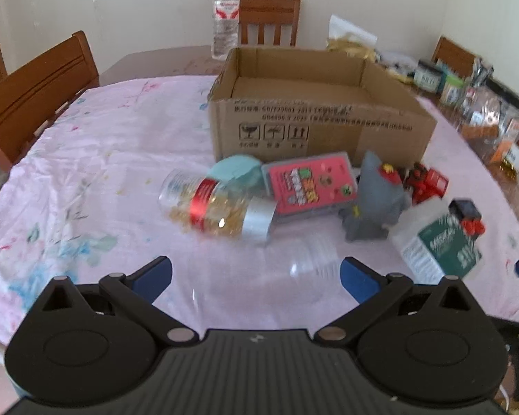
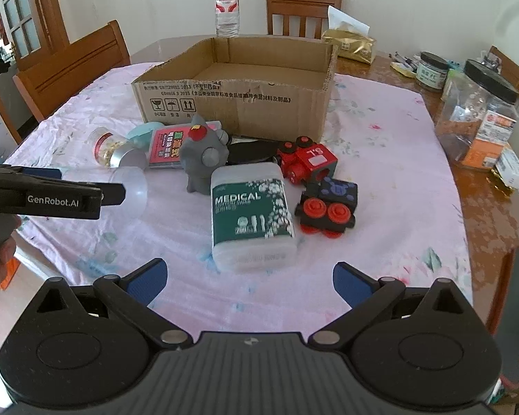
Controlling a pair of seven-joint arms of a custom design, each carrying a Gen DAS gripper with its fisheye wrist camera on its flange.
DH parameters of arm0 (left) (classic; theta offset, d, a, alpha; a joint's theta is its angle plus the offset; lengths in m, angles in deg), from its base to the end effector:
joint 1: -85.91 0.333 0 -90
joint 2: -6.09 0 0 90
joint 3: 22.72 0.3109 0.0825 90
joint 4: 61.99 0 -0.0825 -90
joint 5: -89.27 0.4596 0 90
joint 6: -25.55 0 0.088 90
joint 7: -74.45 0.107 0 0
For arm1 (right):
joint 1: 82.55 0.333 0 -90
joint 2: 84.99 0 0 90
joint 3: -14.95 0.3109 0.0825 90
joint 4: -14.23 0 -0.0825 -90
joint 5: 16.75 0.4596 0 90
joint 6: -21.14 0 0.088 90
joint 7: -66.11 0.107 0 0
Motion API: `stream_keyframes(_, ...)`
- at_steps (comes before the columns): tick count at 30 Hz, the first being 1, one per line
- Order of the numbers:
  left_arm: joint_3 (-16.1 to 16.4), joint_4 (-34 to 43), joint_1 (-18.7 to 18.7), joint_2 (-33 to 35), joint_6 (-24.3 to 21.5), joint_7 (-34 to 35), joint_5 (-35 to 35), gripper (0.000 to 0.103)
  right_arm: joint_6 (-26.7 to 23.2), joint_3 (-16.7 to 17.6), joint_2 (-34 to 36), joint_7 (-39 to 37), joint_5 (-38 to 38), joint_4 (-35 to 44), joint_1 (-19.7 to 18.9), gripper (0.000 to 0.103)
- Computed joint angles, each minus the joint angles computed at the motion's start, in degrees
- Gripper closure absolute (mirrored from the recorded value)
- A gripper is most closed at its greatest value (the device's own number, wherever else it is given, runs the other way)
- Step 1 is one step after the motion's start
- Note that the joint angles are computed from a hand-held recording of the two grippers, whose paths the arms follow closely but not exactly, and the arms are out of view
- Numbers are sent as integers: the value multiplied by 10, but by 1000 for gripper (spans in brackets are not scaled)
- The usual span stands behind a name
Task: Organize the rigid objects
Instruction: 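Move left tool to the clear plastic jar while right tool approaches the white MEDICAL container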
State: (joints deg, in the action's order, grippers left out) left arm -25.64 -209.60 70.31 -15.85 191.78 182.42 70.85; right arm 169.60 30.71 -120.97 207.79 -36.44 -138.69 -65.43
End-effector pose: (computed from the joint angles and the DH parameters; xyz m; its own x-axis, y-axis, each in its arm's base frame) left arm 0.4958 -0.1459 0.4248 -0.3611 -0.9318 0.0371 -0.7099 0.2489 -0.6588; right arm 0.3897 0.2526 0.4414 -0.0714 -0.9963 -0.0476 -0.7928 0.0856 -0.6035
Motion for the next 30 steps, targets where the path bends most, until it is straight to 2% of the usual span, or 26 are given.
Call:
stream_keyframes(8,3,19,1,15,-34,11,-16,0,35,-12,81,-29,-22,43,-20,0)
stream_keyframes(13,3,17,6,8,-55,26,-25,0,30,-28,110,-69,1,65,2,0)
stream_keyframes(22,-1,-8,39,-23,-85,38,8,0,8,-34,106,-105,43,72,36,0)
stream_keyframes(30,-11,-4,59,-9,-67,-5,33,0,13,-44,104,-157,92,73,63,0)
